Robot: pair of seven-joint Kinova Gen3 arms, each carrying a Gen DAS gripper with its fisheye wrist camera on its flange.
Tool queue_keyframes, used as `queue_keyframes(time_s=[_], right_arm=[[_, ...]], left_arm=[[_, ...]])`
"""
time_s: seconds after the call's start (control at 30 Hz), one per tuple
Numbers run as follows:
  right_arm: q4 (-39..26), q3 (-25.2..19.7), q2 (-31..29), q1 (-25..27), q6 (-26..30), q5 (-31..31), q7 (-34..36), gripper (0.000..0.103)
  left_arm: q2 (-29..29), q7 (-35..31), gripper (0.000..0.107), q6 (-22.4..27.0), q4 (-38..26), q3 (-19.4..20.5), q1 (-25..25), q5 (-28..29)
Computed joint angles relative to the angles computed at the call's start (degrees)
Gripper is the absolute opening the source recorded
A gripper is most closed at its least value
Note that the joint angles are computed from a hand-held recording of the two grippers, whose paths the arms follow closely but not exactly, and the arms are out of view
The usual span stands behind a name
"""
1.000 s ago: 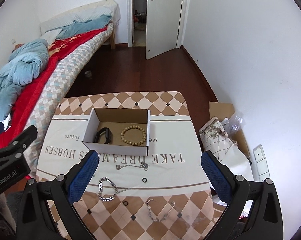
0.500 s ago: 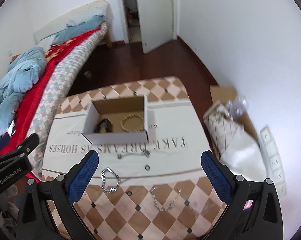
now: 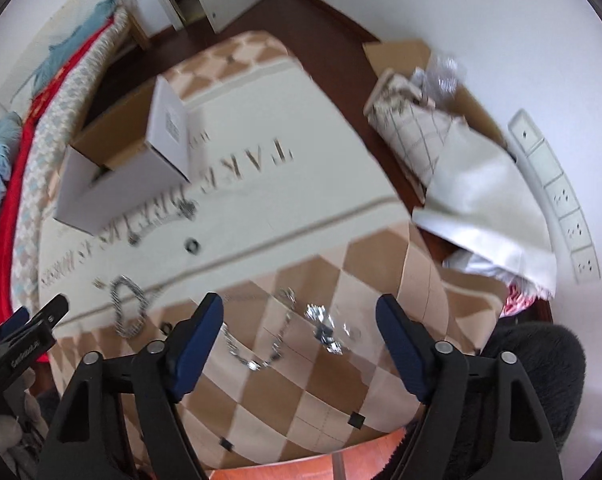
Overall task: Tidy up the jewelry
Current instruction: 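Grasp the thick silver chain bracelet with the left gripper while the right gripper grasps a silver chain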
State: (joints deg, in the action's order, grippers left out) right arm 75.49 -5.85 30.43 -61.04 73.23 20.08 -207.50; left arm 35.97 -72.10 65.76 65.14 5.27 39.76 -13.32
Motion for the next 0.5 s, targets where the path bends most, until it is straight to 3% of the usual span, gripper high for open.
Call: queue_keyframes(time_s=[0.07, 0.3, 0.37, 0.43, 0.5], right_arm=[[1.2, -0.2, 0.1, 0.3, -1.6, -0.5, -0.4, 0.077], [1.6, -0.2, 0.9, 1.3, -2.9, -1.7, 0.9, 0.077], [1.8, -0.1, 0.9, 1.6, -3.2, -1.9, 1.4, 0.077], [1.9, 0.1, 0.9, 1.8, -3.3, -2.1, 1.5, 0.077], [2.0, 0.2, 0.7, 1.9, -3.3, -2.0, 1.6, 0.077]], left_arm=[[1.9, -1.1, 0.074, 1.3, -1.3, 0.8, -0.5, 1.3], [5.7, -3.3, 0.071, 2.0, -4.2, 1.4, 0.0, 4.2], [5.8, -4.6, 0.053, 1.1, -4.1, 1.8, -0.4, 5.1], [5.7, -5.8, 0.009, 0.5, -4.4, 2.1, -0.8, 6.1], [6.3, -6.6, 0.006, 1.4, -5.5, 1.8, -0.3, 5.8]])
